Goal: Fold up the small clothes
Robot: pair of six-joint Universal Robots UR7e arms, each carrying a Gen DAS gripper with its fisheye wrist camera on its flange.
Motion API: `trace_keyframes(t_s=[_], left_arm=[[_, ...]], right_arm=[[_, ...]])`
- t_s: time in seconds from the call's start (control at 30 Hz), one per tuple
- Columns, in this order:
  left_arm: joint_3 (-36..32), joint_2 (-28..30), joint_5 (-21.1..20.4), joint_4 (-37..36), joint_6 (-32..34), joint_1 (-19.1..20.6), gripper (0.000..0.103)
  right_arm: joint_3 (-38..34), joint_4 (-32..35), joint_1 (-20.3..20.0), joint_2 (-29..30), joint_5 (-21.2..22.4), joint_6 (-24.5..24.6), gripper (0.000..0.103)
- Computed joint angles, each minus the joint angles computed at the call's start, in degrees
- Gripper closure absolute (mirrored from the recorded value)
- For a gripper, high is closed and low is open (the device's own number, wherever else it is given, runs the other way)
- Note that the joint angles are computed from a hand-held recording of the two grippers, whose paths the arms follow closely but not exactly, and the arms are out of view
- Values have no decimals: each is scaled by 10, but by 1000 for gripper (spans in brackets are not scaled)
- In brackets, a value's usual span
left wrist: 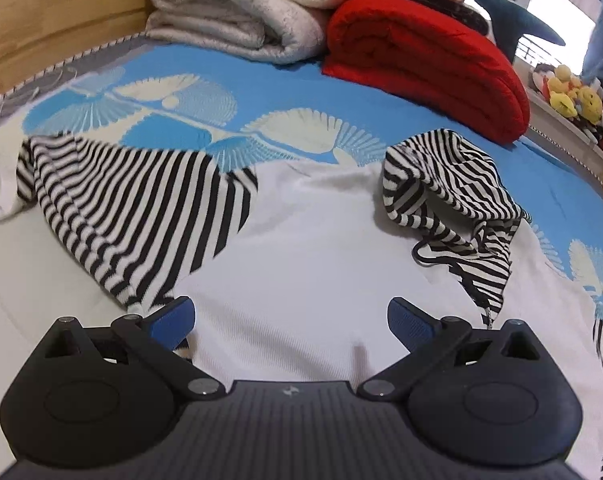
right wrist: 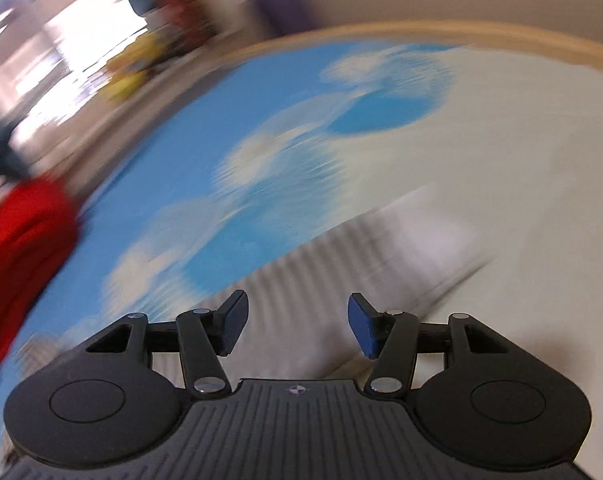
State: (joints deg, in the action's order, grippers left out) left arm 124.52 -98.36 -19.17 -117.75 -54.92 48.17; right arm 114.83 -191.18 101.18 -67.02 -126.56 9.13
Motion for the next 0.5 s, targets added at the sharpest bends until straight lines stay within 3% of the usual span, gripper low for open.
trace_keyframes(t_s=[0.1,0.27,0.37,0.5], left_arm=[[2,-5,-5,-17,37,-7,0],[10,-28,-32,-42,89,-22,0],[13,-34,-30,-50,120,-34,0],[13,-33,-7,-19,123,-42,0]], right_arm=[[-12,76,46,28,43,-14,37],[-27,191,106,51,55,-29,37],[-29,240,132,48,68,6,36],[-4,232,154,50,78,79,35]])
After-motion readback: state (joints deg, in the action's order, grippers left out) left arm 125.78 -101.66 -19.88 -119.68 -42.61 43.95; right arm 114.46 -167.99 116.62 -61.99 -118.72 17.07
